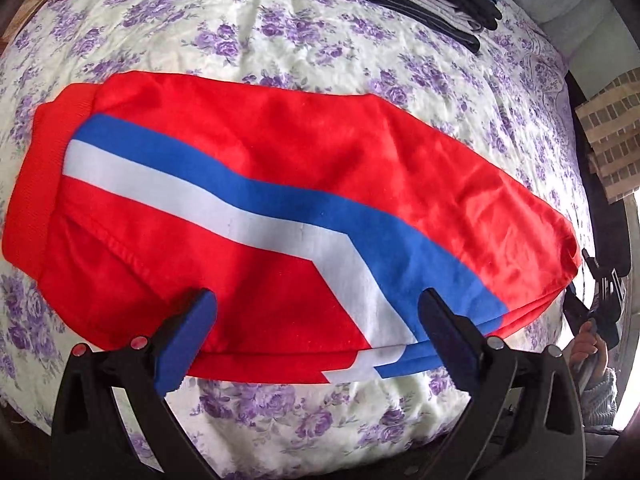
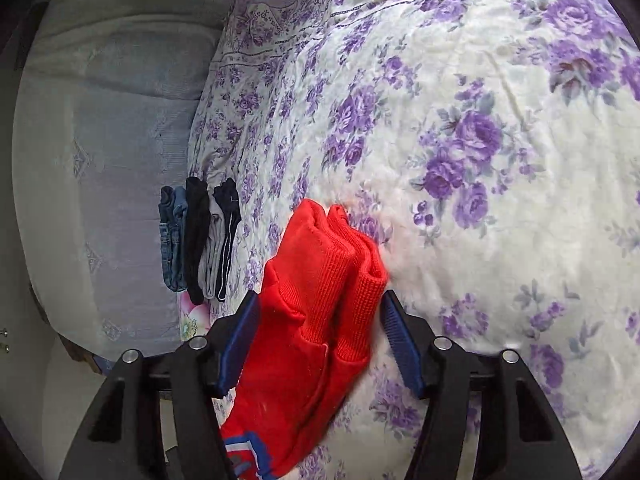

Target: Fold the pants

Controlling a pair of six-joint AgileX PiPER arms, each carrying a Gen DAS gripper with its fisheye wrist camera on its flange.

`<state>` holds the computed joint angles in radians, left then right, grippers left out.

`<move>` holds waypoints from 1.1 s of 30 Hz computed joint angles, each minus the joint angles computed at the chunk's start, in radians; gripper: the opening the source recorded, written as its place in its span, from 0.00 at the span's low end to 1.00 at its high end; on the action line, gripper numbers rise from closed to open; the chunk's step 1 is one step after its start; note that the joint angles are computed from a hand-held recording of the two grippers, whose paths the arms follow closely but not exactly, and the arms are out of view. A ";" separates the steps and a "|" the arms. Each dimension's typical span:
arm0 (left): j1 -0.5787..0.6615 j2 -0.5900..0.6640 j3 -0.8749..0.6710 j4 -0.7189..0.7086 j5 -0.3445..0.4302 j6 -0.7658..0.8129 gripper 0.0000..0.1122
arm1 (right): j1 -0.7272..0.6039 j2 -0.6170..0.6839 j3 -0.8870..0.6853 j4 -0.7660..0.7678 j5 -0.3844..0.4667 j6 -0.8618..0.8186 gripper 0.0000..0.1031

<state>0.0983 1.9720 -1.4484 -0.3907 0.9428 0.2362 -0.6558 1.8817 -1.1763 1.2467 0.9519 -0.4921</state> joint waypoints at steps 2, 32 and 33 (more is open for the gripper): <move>0.024 -0.020 0.019 -0.022 -0.005 0.007 0.88 | 0.007 0.017 -0.017 -0.011 0.004 0.011 0.41; 0.509 -0.190 0.273 -0.246 -0.022 0.168 0.88 | 1.142 -0.090 -0.305 -1.133 -0.174 -0.018 0.34; 0.501 -0.187 0.275 -0.249 -0.022 0.171 0.88 | 1.120 -0.099 -0.322 -1.065 -0.143 -0.060 0.40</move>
<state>0.5994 1.7855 -1.1737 -0.6398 0.9210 0.4077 0.4645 1.7832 -1.4980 0.1814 0.8094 -0.5518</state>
